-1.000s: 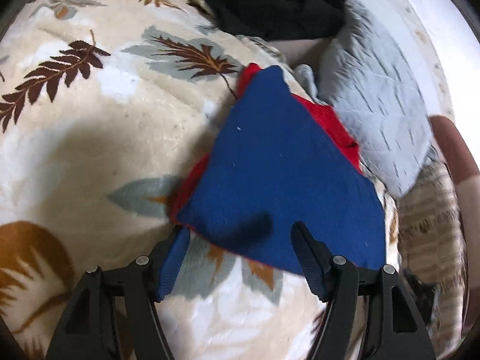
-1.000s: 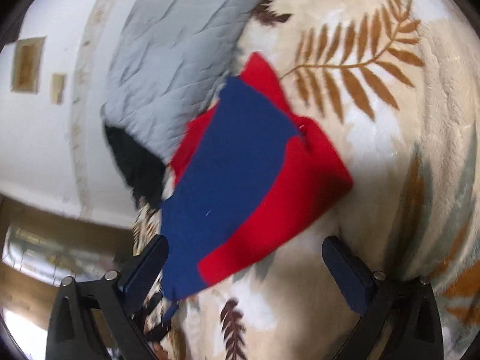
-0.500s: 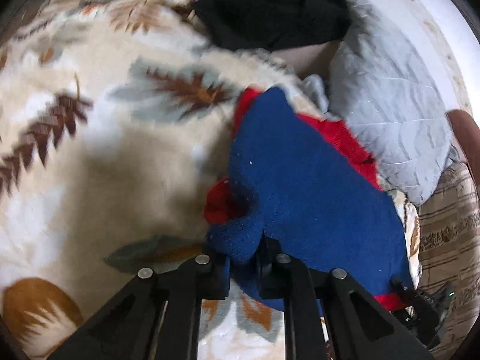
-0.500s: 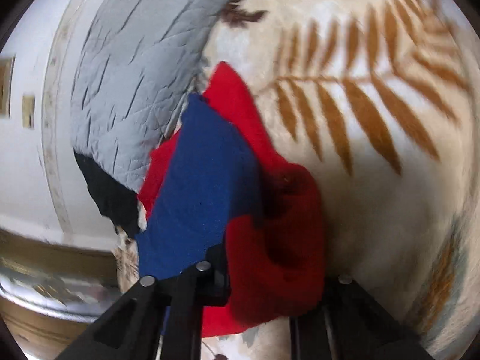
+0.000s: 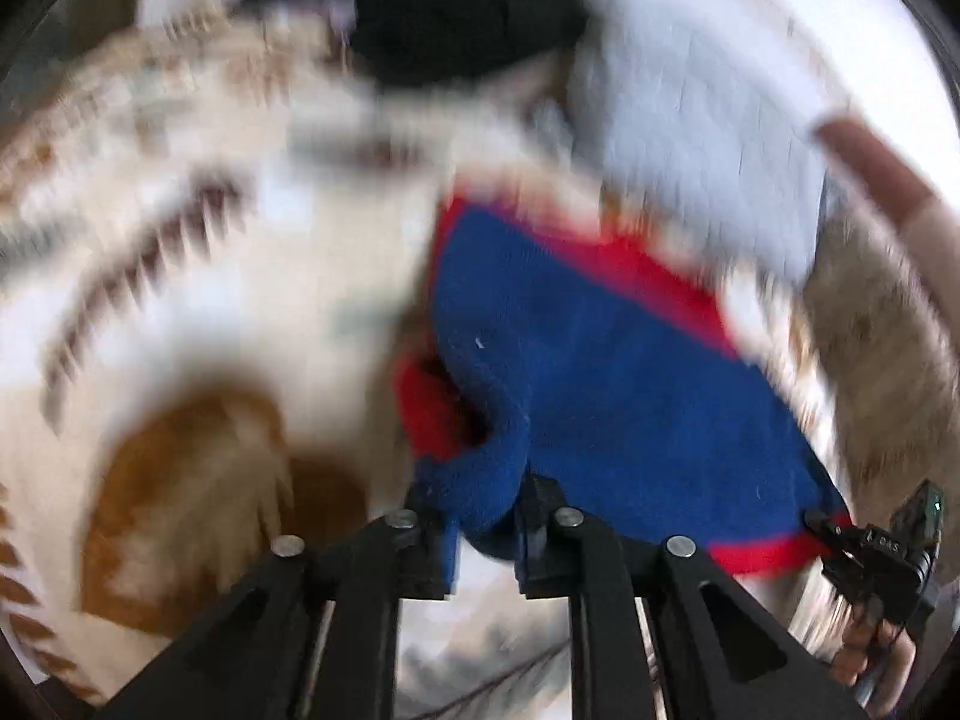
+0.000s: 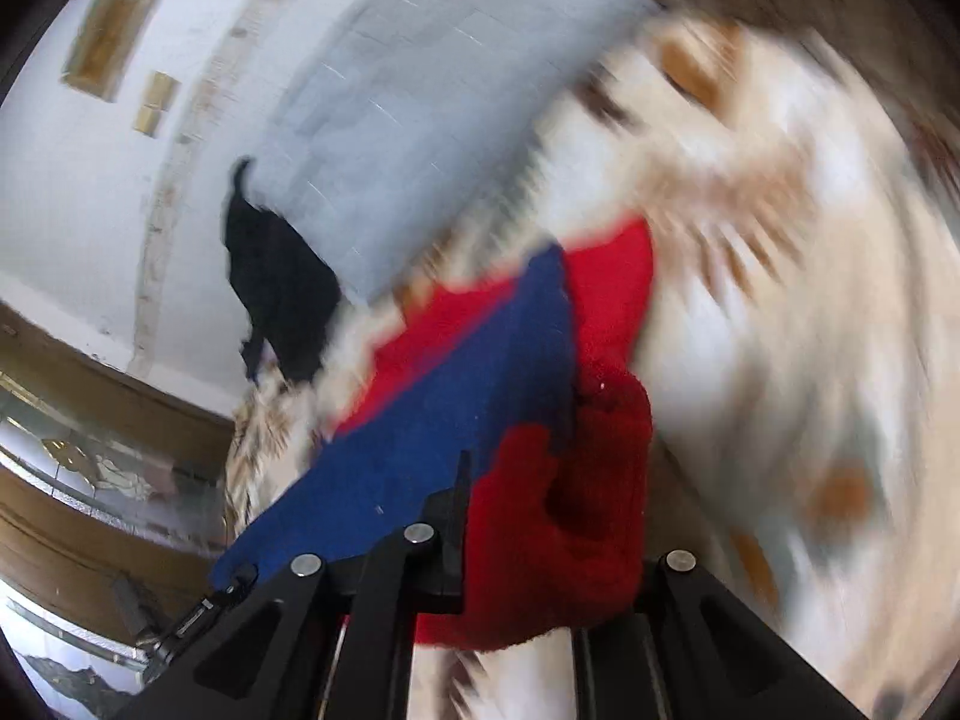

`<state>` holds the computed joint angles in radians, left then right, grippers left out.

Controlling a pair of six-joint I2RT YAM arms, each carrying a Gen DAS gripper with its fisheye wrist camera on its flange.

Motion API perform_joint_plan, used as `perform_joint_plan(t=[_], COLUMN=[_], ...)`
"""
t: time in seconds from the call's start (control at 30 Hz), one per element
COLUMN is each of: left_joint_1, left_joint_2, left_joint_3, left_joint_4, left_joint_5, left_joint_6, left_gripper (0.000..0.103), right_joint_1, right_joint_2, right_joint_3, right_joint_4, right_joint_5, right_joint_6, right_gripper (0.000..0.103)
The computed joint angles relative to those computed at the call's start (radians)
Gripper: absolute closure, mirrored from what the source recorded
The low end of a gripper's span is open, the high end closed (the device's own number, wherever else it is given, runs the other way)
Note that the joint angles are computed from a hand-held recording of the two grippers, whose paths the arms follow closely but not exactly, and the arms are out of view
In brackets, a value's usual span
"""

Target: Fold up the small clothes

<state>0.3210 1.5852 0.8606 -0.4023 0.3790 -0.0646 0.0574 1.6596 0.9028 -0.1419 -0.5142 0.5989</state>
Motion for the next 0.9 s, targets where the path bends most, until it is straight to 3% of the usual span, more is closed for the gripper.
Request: perform_joint_plan(t=[0.03,0.1,0.17,0.27,0.3,0.4,0.5,0.67,0.8,0.83,0.87,0.9], left_joint_1=[0.019,0.108,0.15,0.198,0.201,0.167,0.072,-0.02,-0.058,-0.064,-0.07,-0.075], left_joint_2=[0.054,0.047,0.011,-0.066,-0.064,0.041,0.181,0.368,0.454,0.472,0.484,0.48], left_joint_3=[0.006,-0.016,0.025,0.047,0.072,0.202,0.348,0.53,0.602,0.62,0.631,0.624], left_joint_4=[-0.023,-0.011,-0.093,-0.068,-0.063,-0.078,-0.065,-0.07,-0.089,-0.1,-0.101,-0.092], left_joint_5=[-0.003,0.123,0.106,0.109,0.113,0.147,0.098,0.03,-0.014,-0.017,-0.029,-0.052], left_joint_6=[0.018,0.05,0.06,0.066,0.064,0.055,0.047,0.012,0.011,0.01,0.009,0.018], left_gripper=[0.078,0.076,0.064,0.056,0.055,0.055,0.055,0.055,0.056,0.056,0.06,0.074], right_joint_1=[-0.005,-0.058,-0.099,-0.146,-0.147,-0.121,-0.072,0.021,0.053,0.054,0.051,0.059], right_joint_2=[0.0,-0.045,-0.134,-0.284,-0.296,-0.228,-0.04,0.295,0.488,0.512,0.521,0.521], right_joint_3=[-0.038,-0.191,-0.254,-0.258,-0.23,-0.1,0.098,0.48,0.705,0.729,0.734,0.735], right_joint_4=[-0.013,0.055,0.041,-0.04,-0.056,-0.083,-0.09,-0.205,-0.299,-0.314,-0.319,-0.322], right_joint_5=[0.006,-0.038,-0.054,-0.021,-0.002,0.016,-0.012,0.15,0.257,0.258,0.249,0.262], right_joint_6=[-0.024,-0.046,-0.074,-0.165,-0.193,-0.259,-0.289,-0.358,-0.388,-0.389,-0.389,-0.404], right_gripper=[0.086,0.084,0.073,0.057,0.049,0.048,0.048,0.048,0.053,0.07,0.078,0.091])
